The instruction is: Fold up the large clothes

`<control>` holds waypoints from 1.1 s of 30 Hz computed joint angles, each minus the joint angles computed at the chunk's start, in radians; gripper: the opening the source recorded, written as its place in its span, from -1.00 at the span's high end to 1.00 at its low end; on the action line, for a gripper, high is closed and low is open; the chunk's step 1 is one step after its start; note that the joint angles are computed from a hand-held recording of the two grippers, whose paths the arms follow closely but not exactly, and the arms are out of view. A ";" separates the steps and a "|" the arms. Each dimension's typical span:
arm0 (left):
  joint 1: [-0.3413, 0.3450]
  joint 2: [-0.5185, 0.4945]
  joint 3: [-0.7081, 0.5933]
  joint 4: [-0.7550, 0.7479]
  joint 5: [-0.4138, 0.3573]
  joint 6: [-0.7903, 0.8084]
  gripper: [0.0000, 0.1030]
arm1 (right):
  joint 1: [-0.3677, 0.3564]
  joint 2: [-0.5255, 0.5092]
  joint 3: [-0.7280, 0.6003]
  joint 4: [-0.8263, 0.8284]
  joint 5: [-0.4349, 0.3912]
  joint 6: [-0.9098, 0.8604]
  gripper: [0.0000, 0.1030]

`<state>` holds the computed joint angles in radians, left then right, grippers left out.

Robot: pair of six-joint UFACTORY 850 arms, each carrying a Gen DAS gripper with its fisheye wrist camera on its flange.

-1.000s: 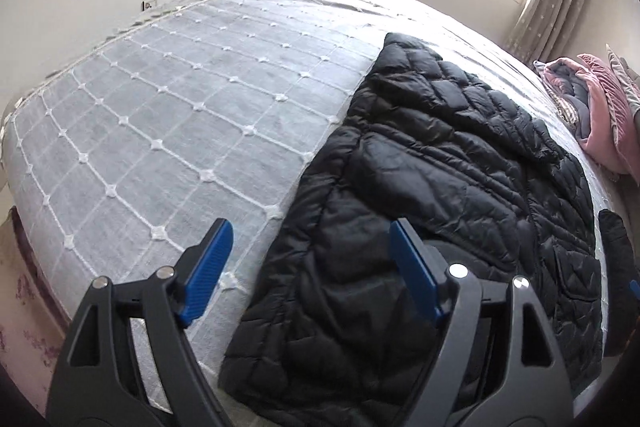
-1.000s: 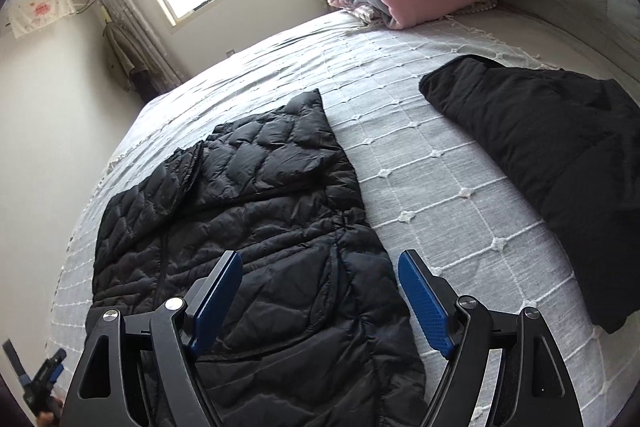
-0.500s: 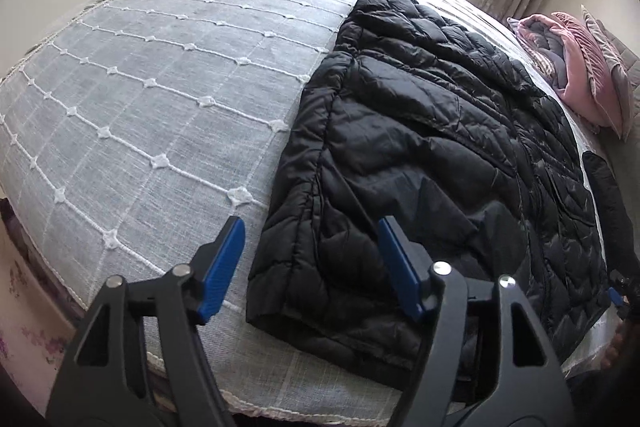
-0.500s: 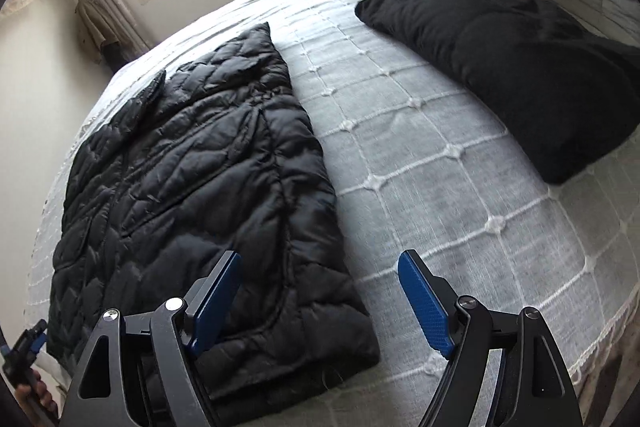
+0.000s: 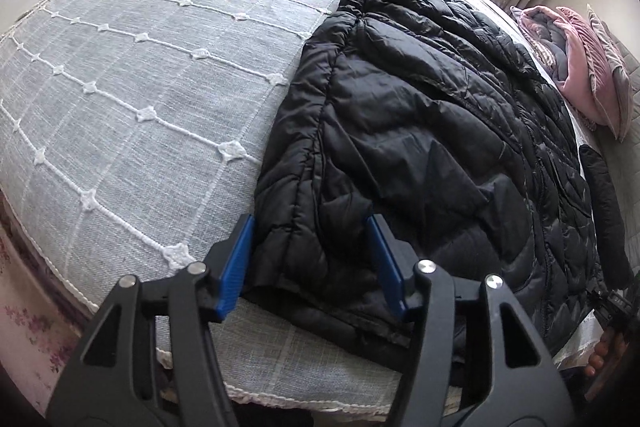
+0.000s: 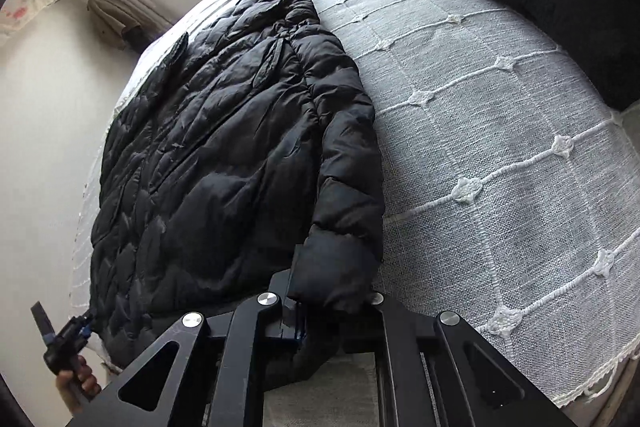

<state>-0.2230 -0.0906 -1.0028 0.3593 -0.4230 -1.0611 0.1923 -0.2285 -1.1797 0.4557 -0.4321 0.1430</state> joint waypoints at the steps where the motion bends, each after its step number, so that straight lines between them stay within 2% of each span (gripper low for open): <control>1: 0.004 0.002 0.002 -0.013 0.004 0.006 -0.14 | -0.001 0.014 0.011 -0.007 0.022 0.013 0.86; 3: 0.014 0.004 0.006 -0.058 0.013 0.045 -0.14 | -0.009 0.030 0.026 0.021 0.050 0.010 0.88; 7: 0.036 0.004 0.018 -0.272 0.042 0.251 -0.14 | -0.014 0.038 0.030 -0.071 0.069 0.125 0.88; 10: 0.028 0.008 0.020 -0.246 0.044 0.243 -0.12 | -0.009 0.026 0.018 -0.085 0.060 0.149 0.88; 11: 0.026 0.009 0.022 -0.248 0.048 0.248 0.01 | -0.004 0.022 0.014 -0.108 0.054 0.167 0.87; 13: 0.025 0.009 0.023 -0.249 0.048 0.252 0.05 | 0.007 0.021 0.009 -0.157 0.051 0.209 0.83; 15: 0.029 0.016 0.031 -0.277 0.064 0.271 0.19 | 0.010 0.018 0.006 -0.142 0.055 0.195 0.80; 20: 0.047 0.016 0.043 -0.417 0.093 0.357 0.18 | 0.002 0.004 -0.006 -0.109 0.037 0.164 0.73; 25: 0.032 0.011 0.035 -0.343 0.082 0.290 0.18 | -0.009 -0.007 -0.011 -0.070 0.018 0.144 0.65; 26: 0.030 0.011 0.036 -0.336 0.085 0.285 0.27 | -0.011 -0.010 -0.012 -0.044 0.013 0.122 0.62; 27: 0.032 0.012 0.037 -0.359 0.093 0.311 0.44 | -0.015 -0.013 -0.012 -0.005 0.006 0.086 0.52; 30: 0.041 0.014 0.043 -0.457 0.122 0.403 0.68 | -0.024 -0.031 -0.021 0.104 -0.020 -0.022 0.51; 33: 0.031 0.029 0.048 -0.365 0.147 0.308 0.75 | -0.019 -0.020 -0.011 0.122 0.020 -0.050 0.82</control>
<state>-0.1917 -0.0620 -0.9544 -0.0057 -0.2764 -0.7526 0.1734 -0.2489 -1.1909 0.5777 -0.4121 0.0930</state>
